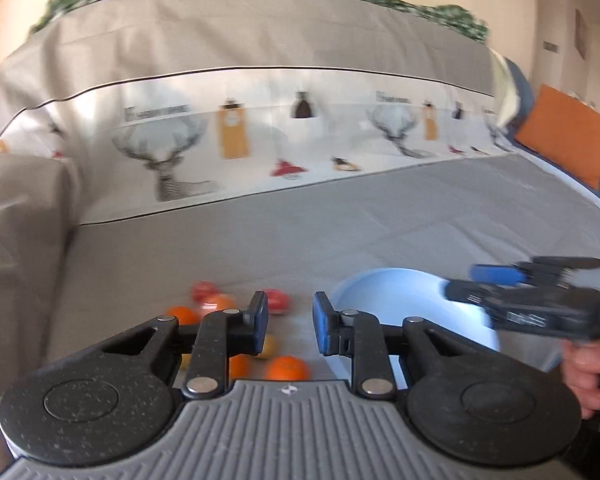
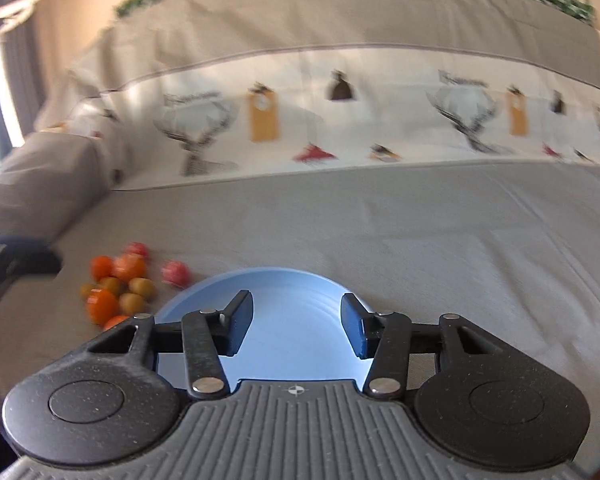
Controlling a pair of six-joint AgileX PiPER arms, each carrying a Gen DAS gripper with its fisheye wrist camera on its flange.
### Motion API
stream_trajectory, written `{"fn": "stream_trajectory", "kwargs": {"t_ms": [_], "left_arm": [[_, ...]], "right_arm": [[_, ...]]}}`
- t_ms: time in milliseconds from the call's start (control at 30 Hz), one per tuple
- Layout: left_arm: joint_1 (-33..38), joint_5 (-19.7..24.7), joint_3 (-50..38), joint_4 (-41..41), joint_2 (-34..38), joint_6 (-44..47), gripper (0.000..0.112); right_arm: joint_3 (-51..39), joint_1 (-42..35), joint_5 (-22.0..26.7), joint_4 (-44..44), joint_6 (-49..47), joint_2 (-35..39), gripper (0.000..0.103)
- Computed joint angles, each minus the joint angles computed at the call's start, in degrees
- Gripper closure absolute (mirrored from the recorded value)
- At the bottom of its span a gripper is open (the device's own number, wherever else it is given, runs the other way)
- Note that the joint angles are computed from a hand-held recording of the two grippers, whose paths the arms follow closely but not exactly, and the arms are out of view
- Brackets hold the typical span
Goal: Organize fruits
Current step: 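Grasp a brown kiwi with the left tool while the right tool grasps a mandarin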
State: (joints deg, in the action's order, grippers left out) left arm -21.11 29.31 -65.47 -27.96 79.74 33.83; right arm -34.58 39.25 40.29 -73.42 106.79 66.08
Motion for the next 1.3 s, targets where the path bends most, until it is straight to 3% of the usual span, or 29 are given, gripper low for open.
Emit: {"fn": "stream_trajectory", "kwargs": {"t_ms": [100,167,333,467,600,733,1167,1267,1300], "left_arm": [[7.29,5.59,-4.45,-3.61,5.11,-5.23,0.086],[10.53,6.39,-5.94,-5.96,7.00,-8.82,0.086],[10.96,10.60,-12.54,0.29,12.62,-19.24,0.086],[9.25,11.56,-16.11,6.98,16.44,-25.02,0.086],[8.28,10.75,-18.26,12.18,20.46,-30.72,0.086],[8.79,10.19,-18.25,10.18,21.80,-29.13,0.085],[4.81,10.90,-20.40,16.43,24.96,-30.64,0.084],[4.84,11.28,-20.50,16.24,25.06,-30.24,0.084],[4.79,11.44,-20.56,16.13,25.11,-30.04,0.084]], "right_arm": [[-0.92,-0.12,-5.06,-3.05,-0.96,0.91,0.052],[-2.09,0.54,-7.28,-4.48,-2.17,2.18,0.052],[-6.23,0.78,-13.07,-5.63,-4.85,6.69,0.052],[-9.88,0.95,-15.66,-4.31,-7.70,10.94,0.052],[-13.82,0.89,-16.39,-0.11,-13.27,14.78,0.051],[-17.93,0.57,-16.48,5.50,-20.00,18.69,0.051],[-29.36,1.07,-12.26,19.95,-40.02,31.67,0.051],[-30.34,0.52,-11.28,23.25,-42.90,32.87,0.057],[-30.31,0.34,-11.51,23.67,-42.80,32.82,0.063]]}}
